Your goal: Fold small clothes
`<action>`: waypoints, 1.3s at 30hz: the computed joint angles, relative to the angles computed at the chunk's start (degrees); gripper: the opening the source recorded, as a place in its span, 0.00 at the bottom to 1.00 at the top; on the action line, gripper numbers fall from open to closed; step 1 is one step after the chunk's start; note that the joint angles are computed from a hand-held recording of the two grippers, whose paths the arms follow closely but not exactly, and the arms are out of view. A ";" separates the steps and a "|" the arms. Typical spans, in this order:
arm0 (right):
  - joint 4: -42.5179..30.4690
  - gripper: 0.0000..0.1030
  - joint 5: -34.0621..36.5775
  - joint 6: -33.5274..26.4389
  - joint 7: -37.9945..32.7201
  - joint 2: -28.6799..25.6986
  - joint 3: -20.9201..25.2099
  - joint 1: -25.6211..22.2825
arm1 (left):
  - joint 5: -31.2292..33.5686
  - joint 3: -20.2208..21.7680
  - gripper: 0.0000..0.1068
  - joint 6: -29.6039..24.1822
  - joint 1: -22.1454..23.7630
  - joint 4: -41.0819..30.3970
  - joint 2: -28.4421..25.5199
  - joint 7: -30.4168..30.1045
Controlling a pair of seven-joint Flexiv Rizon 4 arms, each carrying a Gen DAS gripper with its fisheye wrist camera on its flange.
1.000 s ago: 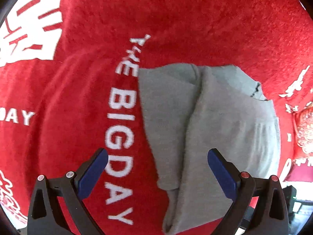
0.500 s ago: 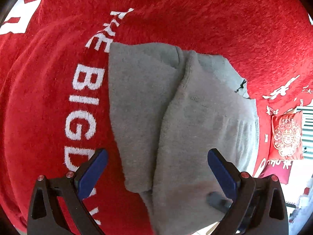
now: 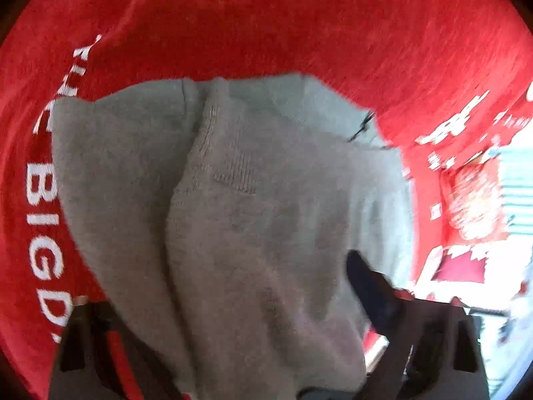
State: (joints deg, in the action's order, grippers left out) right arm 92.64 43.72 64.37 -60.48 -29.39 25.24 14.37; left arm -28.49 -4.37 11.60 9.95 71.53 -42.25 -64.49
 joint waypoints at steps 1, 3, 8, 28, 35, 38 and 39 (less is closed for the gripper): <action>0.04 0.52 -2.53 -5.46 0.70 0.77 -0.47 -0.53 | 2.21 0.80 0.74 0.52 -1.01 -0.10 0.07 0.10; 1.33 0.68 -4.11 -8.24 -0.55 3.02 -1.28 -0.90 | 3.81 1.31 0.74 2.02 -1.70 0.77 0.61 0.53; 6.16 0.56 -16.28 -6.87 3.92 8.94 -9.09 2.32 | 6.14 1.74 0.74 3.65 -3.12 1.45 1.37 0.40; -0.11 0.02 -10.82 -10.67 -10.42 2.17 -4.34 -9.30 | 1.97 -1.76 0.15 7.79 -7.15 -0.04 7.73 -3.57; 6.42 0.02 0.24 -9.71 -16.51 9.42 -7.49 -14.56 | 9.18 -2.70 0.15 5.99 -17.19 -10.06 3.29 -4.74; 9.38 0.04 3.38 -9.80 -17.22 10.93 -9.64 -15.93 | 13.40 -2.32 0.15 6.03 -21.94 -12.24 0.84 -4.82; 9.98 0.05 5.13 -10.00 -18.01 11.14 -9.98 -16.60 | 15.23 -1.77 0.15 5.65 -23.46 -13.21 -0.13 -5.19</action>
